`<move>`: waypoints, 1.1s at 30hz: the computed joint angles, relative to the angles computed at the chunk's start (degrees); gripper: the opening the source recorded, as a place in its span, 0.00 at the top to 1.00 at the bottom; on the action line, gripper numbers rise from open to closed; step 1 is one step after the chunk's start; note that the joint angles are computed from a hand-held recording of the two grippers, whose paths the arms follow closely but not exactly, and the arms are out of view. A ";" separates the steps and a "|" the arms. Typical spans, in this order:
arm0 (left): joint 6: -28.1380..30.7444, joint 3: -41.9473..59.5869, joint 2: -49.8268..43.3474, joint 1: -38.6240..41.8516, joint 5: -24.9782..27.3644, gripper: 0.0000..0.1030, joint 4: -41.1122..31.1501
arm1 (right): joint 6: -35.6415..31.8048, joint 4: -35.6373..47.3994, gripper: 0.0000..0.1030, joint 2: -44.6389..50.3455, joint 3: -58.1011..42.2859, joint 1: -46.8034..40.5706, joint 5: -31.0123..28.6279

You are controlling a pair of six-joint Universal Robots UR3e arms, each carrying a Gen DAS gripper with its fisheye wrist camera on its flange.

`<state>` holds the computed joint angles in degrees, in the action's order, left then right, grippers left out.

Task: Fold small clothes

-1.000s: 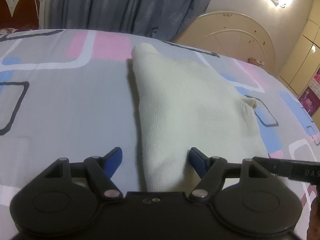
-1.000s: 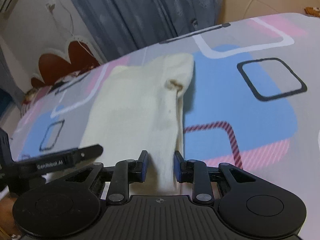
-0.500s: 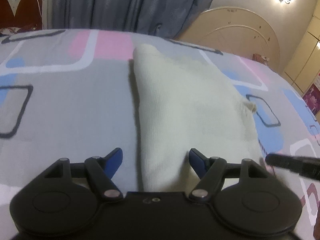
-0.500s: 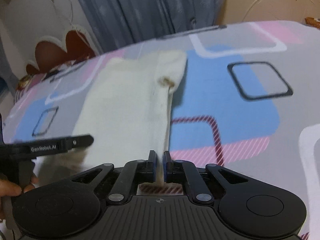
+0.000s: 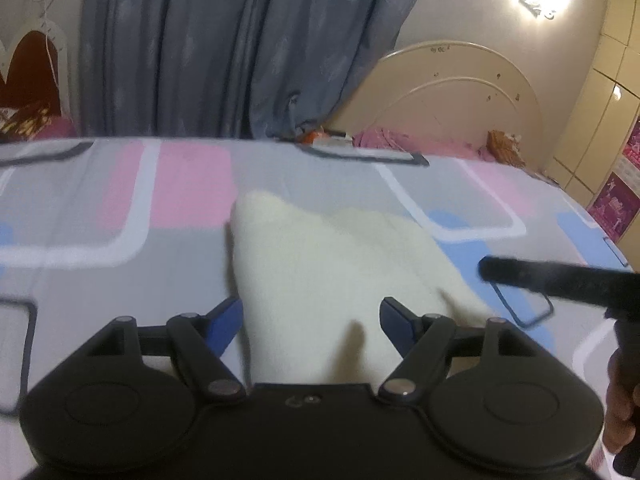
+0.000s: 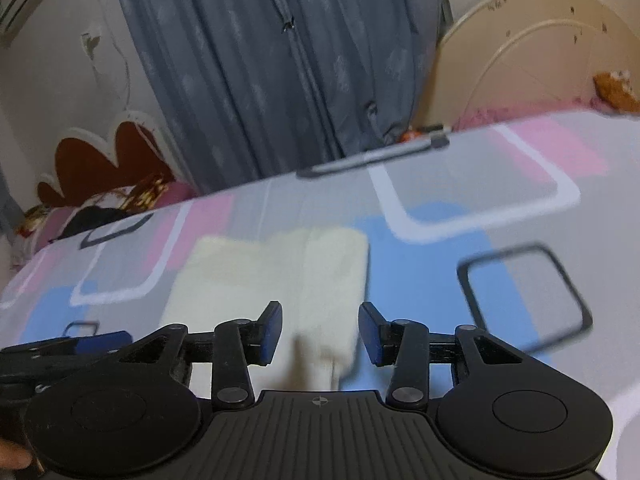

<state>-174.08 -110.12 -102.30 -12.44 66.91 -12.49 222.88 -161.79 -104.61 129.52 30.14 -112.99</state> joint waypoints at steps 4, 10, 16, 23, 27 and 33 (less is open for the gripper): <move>-0.06 9.31 -8.09 -0.50 -0.59 0.47 -3.41 | -4.29 -4.02 0.59 7.16 -2.56 -4.61 3.05; -2.10 16.20 -16.34 -0.58 1.10 0.47 -0.28 | -6.60 -9.18 0.71 15.08 -4.27 -9.24 7.08; -5.48 16.48 -20.40 2.21 -2.57 0.40 -0.51 | -8.62 -11.19 0.70 21.70 -5.34 -10.99 7.85; -1.68 14.68 -19.12 0.04 1.46 0.40 3.36 | -9.29 -15.12 0.69 20.22 -2.39 -11.53 7.76; -4.91 14.30 -17.97 0.68 0.62 0.39 1.26 | -8.41 -12.59 0.69 19.96 -3.43 -11.48 8.13; -2.61 7.65 -11.82 1.38 -0.41 0.35 2.59 | -6.40 -11.44 0.69 13.78 -0.59 -8.15 5.54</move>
